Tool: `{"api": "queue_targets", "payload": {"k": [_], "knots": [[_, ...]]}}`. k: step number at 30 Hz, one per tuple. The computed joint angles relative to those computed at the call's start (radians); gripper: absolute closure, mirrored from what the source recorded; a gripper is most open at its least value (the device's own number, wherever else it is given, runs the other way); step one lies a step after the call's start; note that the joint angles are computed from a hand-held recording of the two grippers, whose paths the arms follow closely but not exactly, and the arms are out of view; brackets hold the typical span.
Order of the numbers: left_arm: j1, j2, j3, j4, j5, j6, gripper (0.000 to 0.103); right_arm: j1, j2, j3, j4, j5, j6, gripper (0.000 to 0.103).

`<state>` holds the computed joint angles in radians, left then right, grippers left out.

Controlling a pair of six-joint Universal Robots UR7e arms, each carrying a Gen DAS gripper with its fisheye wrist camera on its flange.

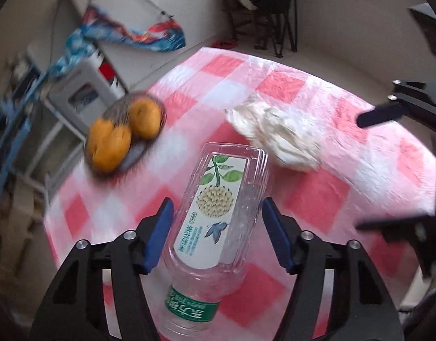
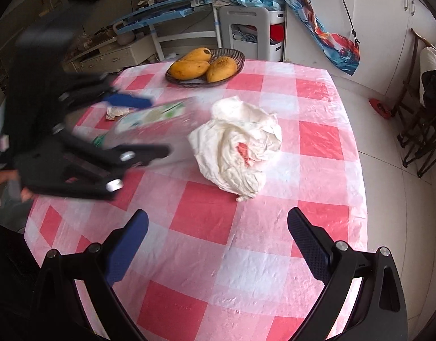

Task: Collect trash
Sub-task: 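Grasp the clear water bottle with green label in the left gripper, then grasp the small orange peel with the right gripper while the left holds the bottle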

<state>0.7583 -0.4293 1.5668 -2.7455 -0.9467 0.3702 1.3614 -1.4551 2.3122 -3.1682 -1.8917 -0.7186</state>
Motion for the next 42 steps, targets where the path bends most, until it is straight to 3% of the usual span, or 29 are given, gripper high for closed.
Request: {"api": "queue_targets", "payload": {"k": [5,9,13,15,19,22,29,35,38,40,42], "knots": [[-0.030,-0.134,0.228,-0.049,0.095,-0.157,0.043,0.015,0.014,0.004,0.003,0.003,-0.002,0.009],[-0.027,-0.252,0.370,-0.035,0.182,-0.401,0.043,0.050,0.049,0.013,-0.022,-0.004,-0.017,0.009],[0.009,-0.341,0.446,-0.062,0.177,-0.624,0.043,0.098,0.107,0.018,-0.093,0.025,-0.038,0.009],[0.019,-0.364,0.460,-0.068,0.177,-0.679,0.043,0.114,0.137,0.017,-0.131,0.064,-0.046,0.009],[0.017,-0.371,0.479,-0.100,0.177,-0.685,0.042,0.163,0.239,-0.019,-0.217,0.091,-0.098,0.009],[0.007,-0.360,0.484,-0.108,0.194,-0.662,0.042,0.185,0.318,-0.071,-0.258,0.064,-0.126,0.009],[0.026,-0.362,0.449,-0.036,0.175,-0.703,0.042,0.180,0.388,-0.185,-0.205,0.064,-0.088,0.015],[0.027,-0.348,0.425,0.012,0.201,-0.687,0.043,0.182,0.439,-0.256,-0.131,0.012,-0.072,0.029],[0.032,-0.343,0.412,0.049,0.204,-0.685,0.046,0.182,0.453,-0.266,-0.106,-0.025,-0.080,0.045],[0.034,-0.340,0.408,0.044,0.200,-0.676,0.047,0.180,0.449,-0.269,-0.075,-0.034,-0.069,0.063],[0.037,-0.342,0.407,0.037,0.196,-0.675,0.048,0.176,0.440,-0.260,-0.071,-0.024,-0.074,0.063]]}}
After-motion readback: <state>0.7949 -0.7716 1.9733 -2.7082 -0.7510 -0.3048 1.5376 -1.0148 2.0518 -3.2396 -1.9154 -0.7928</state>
